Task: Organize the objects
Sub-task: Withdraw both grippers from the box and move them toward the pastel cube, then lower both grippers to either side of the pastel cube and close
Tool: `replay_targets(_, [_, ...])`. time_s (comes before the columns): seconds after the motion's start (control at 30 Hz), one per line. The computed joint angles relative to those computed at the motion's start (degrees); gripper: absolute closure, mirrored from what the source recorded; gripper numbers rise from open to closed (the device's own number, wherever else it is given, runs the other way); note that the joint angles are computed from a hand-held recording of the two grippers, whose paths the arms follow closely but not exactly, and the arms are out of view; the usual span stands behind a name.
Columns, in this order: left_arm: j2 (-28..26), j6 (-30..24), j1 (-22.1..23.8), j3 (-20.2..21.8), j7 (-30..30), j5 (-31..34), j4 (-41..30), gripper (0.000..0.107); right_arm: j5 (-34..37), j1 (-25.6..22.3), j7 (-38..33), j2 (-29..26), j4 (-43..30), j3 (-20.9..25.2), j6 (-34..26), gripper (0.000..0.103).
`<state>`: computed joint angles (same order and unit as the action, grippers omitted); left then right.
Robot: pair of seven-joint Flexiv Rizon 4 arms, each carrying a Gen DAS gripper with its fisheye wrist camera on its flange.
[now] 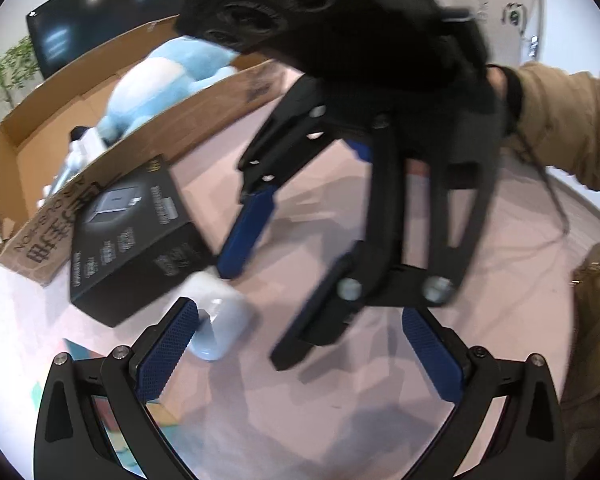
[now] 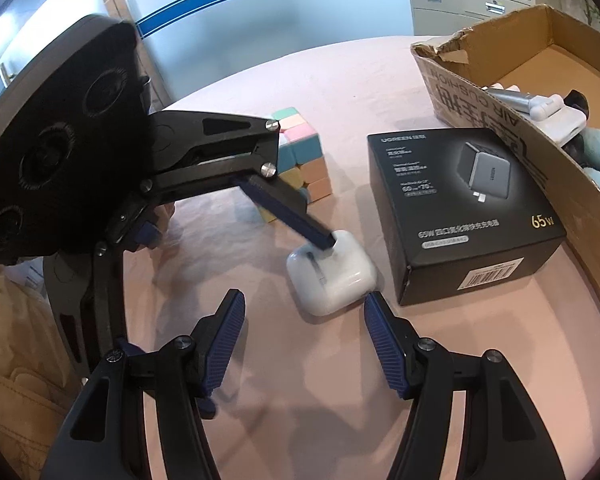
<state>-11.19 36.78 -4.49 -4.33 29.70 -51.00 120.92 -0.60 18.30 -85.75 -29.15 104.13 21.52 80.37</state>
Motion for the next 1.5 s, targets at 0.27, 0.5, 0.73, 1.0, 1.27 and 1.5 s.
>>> replay_targets(0.27, [2.76, 10.62, -2.78, -0.56, 5.75, -5.99, 6.1, 0.005, -0.7, 0.93, 0.84, 0.99, 1.4, -0.65, 1.46, 0.041])
replay_targets(0.5, [1.21, 13.15, -3.51, -0.78, 4.29, -12.41, 5.41, 0.005, -0.89, 0.15, 0.56, 0.92, 1.34, -0.02, 1.38, 0.041])
replay_targets(0.73, [-1.92, 14.95, -4.52, -2.6, 3.43, -11.2, 2.35, 0.005, -1.1, 0.6, 0.9, 0.87, 0.98, -0.45, 0.31, 0.041])
replay_targets(1.0, [-0.85, 1.83, -0.94, -1.08, 1.33, -3.7, 1.18, 0.005, 0.26, -0.15, 0.33, 2.35, 2.59, 0.29, 1.2, 0.041])
replay_targets(1.27, [3.49, 7.63, -2.73, -0.37, 7.77, -8.55, 6.69, 0.005, -0.16, 0.46, 1.01, 5.16, 6.02, -0.26, 4.52, 0.041])
replay_targets(1.5, [0.89, 12.17, -1.7, 0.56, 9.65, -16.26, 3.24, 0.005, -2.09, -0.99, -5.41, -1.14, -3.11, 0.67, 4.09, 0.041])
